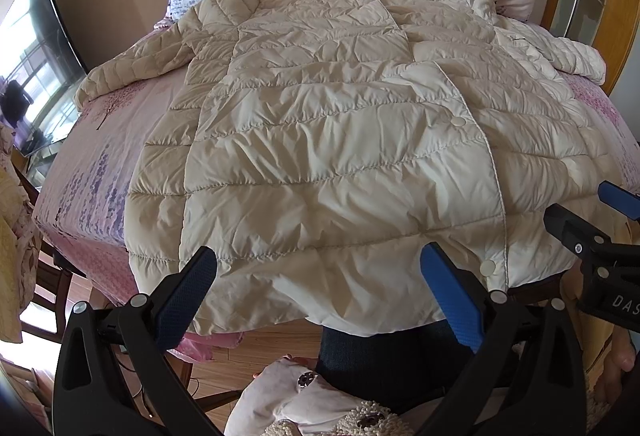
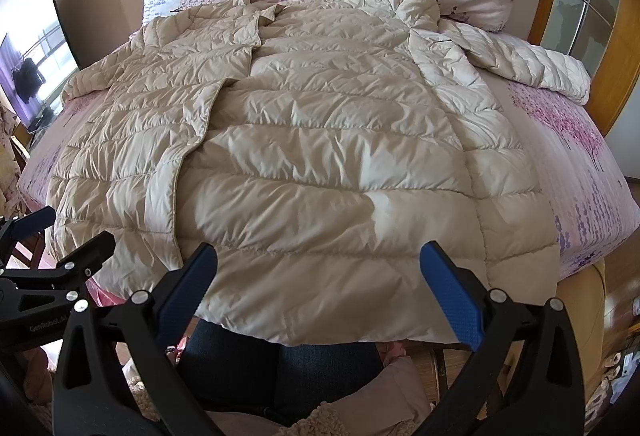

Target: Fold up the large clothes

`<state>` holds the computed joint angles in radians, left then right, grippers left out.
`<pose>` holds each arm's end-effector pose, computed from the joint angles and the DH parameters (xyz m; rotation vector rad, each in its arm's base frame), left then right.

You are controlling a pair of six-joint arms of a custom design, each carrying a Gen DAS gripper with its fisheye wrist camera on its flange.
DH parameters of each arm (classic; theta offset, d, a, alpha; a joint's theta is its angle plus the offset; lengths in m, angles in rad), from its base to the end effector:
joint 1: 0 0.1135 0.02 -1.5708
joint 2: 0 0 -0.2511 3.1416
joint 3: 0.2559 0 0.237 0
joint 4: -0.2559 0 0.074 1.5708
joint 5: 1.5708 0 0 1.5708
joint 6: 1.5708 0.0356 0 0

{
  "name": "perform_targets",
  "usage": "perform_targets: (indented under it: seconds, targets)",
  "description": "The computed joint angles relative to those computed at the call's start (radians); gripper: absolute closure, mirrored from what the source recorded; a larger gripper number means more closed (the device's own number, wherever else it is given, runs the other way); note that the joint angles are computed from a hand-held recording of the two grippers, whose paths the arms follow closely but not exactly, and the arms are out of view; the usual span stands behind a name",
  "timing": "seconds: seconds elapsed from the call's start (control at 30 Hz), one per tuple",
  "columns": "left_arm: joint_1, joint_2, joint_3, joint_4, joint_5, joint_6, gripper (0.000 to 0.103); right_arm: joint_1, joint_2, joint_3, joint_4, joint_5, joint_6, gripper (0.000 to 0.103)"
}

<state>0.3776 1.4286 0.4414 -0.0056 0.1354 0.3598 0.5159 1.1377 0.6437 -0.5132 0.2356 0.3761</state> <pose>0.2068 0.0768 0.1123 0.0288 2.5534 0.1121 0.1806 0.0929 0.1937 -0.0904 2.5347 0.0459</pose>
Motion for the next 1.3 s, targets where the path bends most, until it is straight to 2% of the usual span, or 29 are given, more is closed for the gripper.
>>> perform_targets:
  seconds: [1.3]
  targets:
    - [0.019,-0.019,-0.003,-0.018,0.013,0.012,0.001,-0.018,-0.013,-0.006,0.014,-0.012,-0.012,0.002]
